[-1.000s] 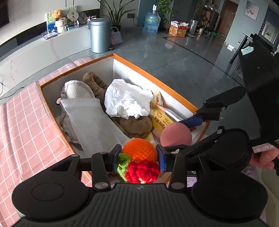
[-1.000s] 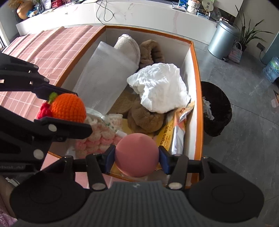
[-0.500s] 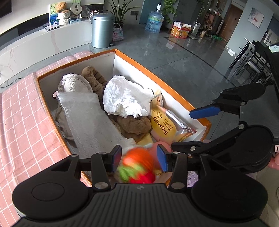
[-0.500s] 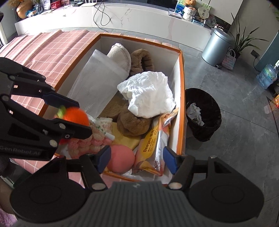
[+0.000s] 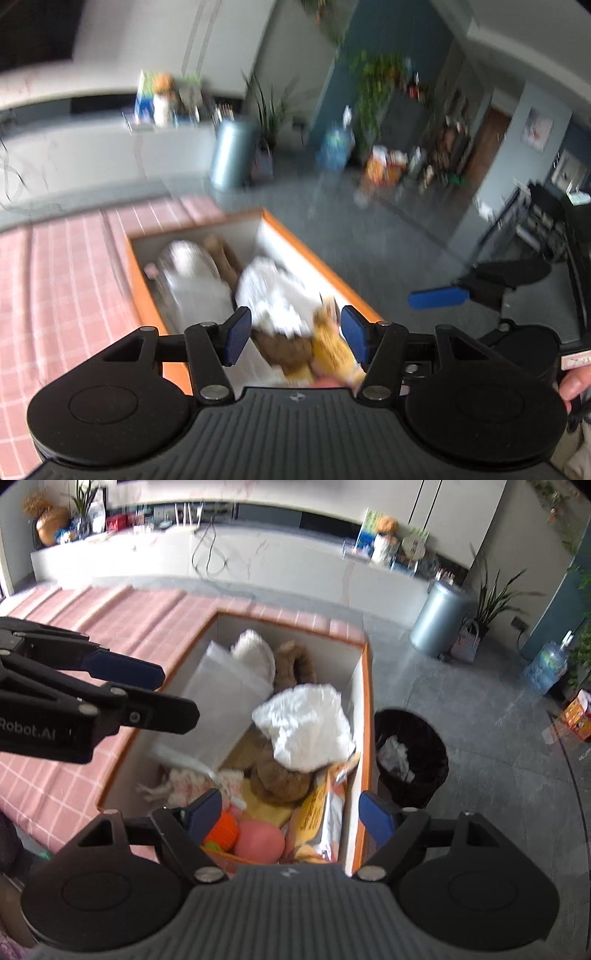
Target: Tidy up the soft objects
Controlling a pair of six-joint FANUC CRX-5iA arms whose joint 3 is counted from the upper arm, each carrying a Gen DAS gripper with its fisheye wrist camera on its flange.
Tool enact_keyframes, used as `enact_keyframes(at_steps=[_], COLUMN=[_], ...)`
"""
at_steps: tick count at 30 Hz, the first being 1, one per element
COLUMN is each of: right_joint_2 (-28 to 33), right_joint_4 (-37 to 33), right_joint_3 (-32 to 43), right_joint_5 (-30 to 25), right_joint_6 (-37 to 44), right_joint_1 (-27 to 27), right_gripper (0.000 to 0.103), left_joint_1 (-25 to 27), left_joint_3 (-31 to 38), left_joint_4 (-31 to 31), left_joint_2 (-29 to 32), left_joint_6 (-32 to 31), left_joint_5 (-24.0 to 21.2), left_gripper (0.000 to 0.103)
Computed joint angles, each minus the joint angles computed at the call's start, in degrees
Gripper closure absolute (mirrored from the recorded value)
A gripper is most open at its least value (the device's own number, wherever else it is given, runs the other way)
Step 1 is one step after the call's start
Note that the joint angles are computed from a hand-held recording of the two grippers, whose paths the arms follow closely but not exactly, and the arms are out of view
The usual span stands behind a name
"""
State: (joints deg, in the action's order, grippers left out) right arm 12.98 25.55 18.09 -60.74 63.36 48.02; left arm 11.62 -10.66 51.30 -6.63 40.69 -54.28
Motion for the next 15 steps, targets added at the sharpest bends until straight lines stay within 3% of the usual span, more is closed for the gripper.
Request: enact_keyframes(at_steps=[3, 6, 8, 12, 15], right_joint_2=[-2.95, -5.48, -6.98, -8.67, -9.03], right_joint_4=[8.19, 18.14, 28.35, 48.81, 60.96], right_joint_3=[-5.77, -11.45, -16.02, -23.31, -27.05], right_joint_5=[6.33, 12.08, 15.99, 18.85, 17.1], right_joint_6=[-8.72, -18.45, -28.23, -48.76, -61.37], right_joint_1=[1.81, 3.22, 3.55, 3.24, 3.51], right_gripper=[0.008, 0.008, 0.006, 0.003, 0.003], left_joint_1=[0.54, -0.01, -0.94, -2.98, -2.59], left_joint_3=[-3.35, -7.47, -10.76, -17.0, -19.35], left_joint_4=[4.08, 8.14, 11.58, 20.82, 18.86], left_joint_2=[-3.21, -7.24, -10.18, -15.09, -17.91], left_joint_6=[-3.15, -8.63, -13.69, -22.8, -21.39], left_joint_5=[5.21, 13.0, 19.03, 27.23, 30.66], left_gripper=[0.035, 0.035, 0.035, 0.035, 0.034])
